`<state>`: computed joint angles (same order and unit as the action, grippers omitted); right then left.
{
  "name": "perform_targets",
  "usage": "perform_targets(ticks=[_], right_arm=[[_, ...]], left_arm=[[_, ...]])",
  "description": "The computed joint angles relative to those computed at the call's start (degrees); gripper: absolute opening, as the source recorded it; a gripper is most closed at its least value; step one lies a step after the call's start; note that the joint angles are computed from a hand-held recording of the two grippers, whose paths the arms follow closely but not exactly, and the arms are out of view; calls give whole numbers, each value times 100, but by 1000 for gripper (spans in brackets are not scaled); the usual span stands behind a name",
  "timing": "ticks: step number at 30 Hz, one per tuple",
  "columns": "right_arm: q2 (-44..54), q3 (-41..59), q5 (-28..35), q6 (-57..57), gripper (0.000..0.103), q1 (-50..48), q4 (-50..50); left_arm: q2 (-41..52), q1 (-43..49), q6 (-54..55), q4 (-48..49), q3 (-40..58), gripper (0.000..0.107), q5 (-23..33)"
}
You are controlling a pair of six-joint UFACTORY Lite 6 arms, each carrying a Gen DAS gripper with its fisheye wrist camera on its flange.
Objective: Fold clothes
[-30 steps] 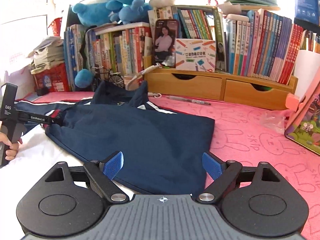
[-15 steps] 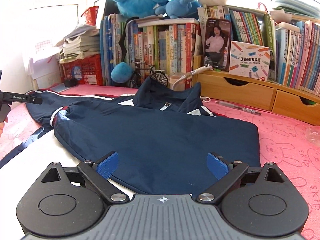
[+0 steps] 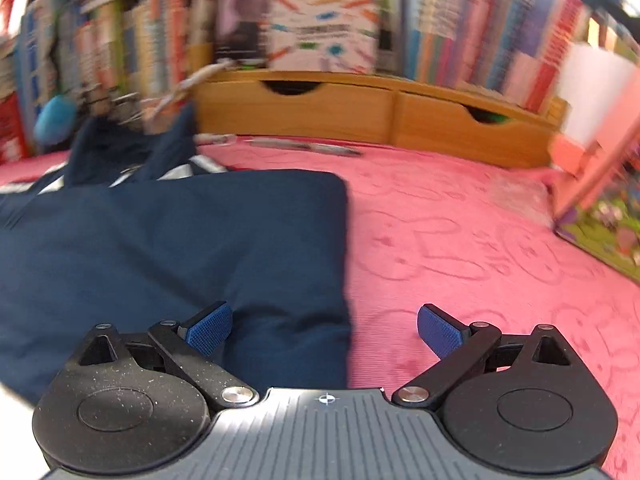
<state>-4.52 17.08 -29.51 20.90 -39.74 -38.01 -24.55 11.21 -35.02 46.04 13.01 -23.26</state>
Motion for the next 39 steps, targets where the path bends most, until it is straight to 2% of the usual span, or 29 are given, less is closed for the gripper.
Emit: perform_targets(ticks=[2,4,7,9,11,12,13,14,17,19,20,21,22,24,26,28,30,31,33,37,39], right_arm=[[38,177,-27,757,99,-448,-580],[-218,-33,-338,752,99,-489,-829],[-449,-203,-763,643,99,-97,-1152],[-573,-153,-896,1007,95,214,-1665],[-163,343,-972,1927,74,574,-2458],[115,586,-959,2123,55,781,-2567],[490,861,-903,2081,50,978,-2449],[832,1162,-653,1799,49,1169,-2092],[1627,1970,66,411,44,1269,-302],[1747,2300,573,-165,38,1282,897],[1680,2331,802,-627,38,1322,1492],[1535,2269,1020,-1224,44,1363,2091],[1298,2116,1020,-1824,50,1499,2586],[837,1662,744,-2379,51,1845,3039],[302,1239,585,-1983,55,2248,2563],[105,1316,697,-934,61,2938,1829],[183,1536,671,-418,67,3693,1588],[540,1861,654,-434,71,4199,1827],[1562,2883,819,-979,73,5178,2904],[3581,5199,1464,-2795,73,6203,5302],[4447,6304,1902,-3918,73,6365,6502]], left_arm=[[266,-628,881,-1151,87,103,95],[692,-1140,1499,-2041,233,103,45],[1274,-1717,2306,-3267,477,103,-38],[1534,-1855,2292,-3485,630,103,-70],[1751,-1804,1793,-3149,807,103,-88],[1841,-1777,1614,-3021,882,103,-96],[1922,-1762,1526,-2960,942,103,-114],[2004,-1752,1480,-2932,991,103,-142],[2234,-1710,1379,-2800,1081,103,-267],[2242,-1727,1424,-2786,1086,103,-298],[2232,-1767,1546,-2884,1095,103,-276],[2170,-1825,1729,-3091,1080,103,-202],[2046,-1818,1761,-3131,1025,103,-136],[1470,-1484,1349,-2491,652,103,-164],[768,-865,818,-1528,202,103,-267],[109,-64,174,-378,-152,103,-384],[-267,937,-293,650,-291,103,-523],[-266,1401,-320,924,-271,103,-624],[36,2263,-231,1209,-66,103,-785],[1740,3753,-673,1830,1204,103,-1213],[2531,4078,-904,1948,1975,103,-1158]])
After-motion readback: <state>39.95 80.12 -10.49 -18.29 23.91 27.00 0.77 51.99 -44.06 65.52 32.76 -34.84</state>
